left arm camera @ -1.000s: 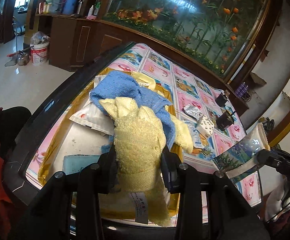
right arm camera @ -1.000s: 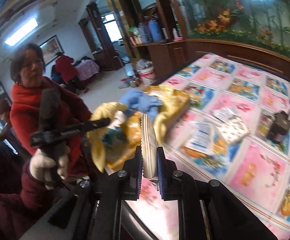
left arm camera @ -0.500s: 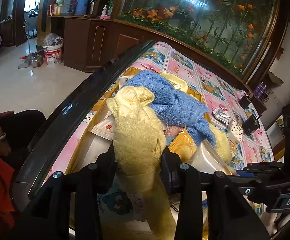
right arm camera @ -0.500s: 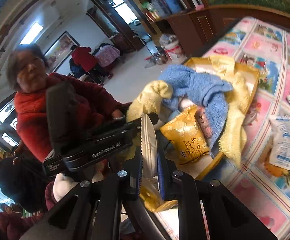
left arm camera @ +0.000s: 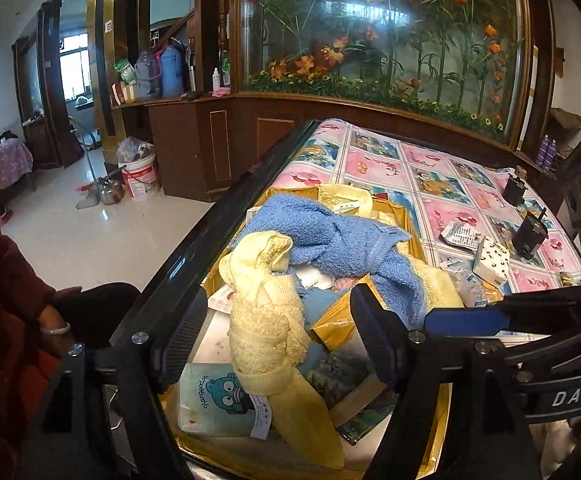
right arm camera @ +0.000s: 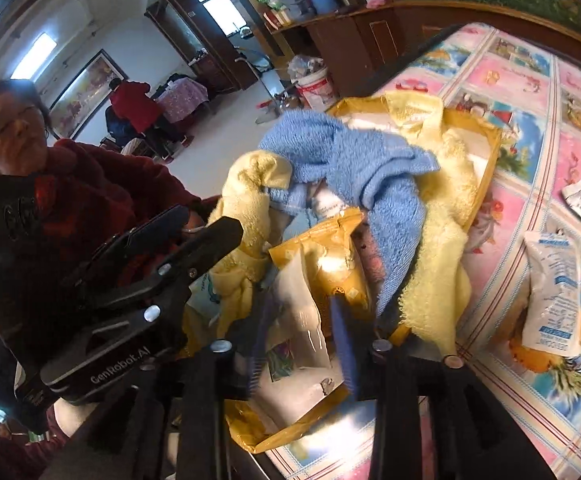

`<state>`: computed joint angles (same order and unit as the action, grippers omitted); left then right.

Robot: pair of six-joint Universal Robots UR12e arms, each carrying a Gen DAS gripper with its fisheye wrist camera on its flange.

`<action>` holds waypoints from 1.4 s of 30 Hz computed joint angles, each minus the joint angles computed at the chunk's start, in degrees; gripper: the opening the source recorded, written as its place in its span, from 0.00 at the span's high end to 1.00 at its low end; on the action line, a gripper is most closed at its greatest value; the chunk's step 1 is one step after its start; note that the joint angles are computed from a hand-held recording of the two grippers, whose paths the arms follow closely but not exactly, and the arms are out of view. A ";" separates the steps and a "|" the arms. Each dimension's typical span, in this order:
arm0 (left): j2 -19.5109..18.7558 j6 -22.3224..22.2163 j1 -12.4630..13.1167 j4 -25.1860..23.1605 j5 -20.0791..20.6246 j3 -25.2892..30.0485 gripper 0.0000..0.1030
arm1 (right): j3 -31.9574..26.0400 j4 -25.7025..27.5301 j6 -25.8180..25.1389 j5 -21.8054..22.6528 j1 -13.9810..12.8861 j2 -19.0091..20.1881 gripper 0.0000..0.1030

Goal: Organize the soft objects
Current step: 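Withdraw both open tools from the box toward the remaining packets, then grasp the desiccant packet with left tool while right tool reaches toward the tissue pack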

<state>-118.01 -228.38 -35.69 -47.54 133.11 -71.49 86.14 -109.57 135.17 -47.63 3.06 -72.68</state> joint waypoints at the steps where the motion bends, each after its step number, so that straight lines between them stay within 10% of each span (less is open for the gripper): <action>1: -0.06 0.16 -0.08 -0.06 -0.01 0.21 0.28 | 0.40 -0.83 -0.09 0.55 -0.26 -0.41 0.57; 22: -3.78 2.35 -2.39 -7.34 1.80 8.76 0.28 | 6.67 -18.95 10.15 5.50 -9.49 -4.24 0.32; 36: -4.37 6.96 -2.35 2.85 -6.47 7.90 0.28 | 7.54 -29.51 24.14 1.17 -16.61 -2.38 0.29; 42: -5.93 10.83 -2.67 4.40 -9.37 9.81 0.28 | 5.13 -26.93 23.06 -2.02 -15.13 -0.45 0.29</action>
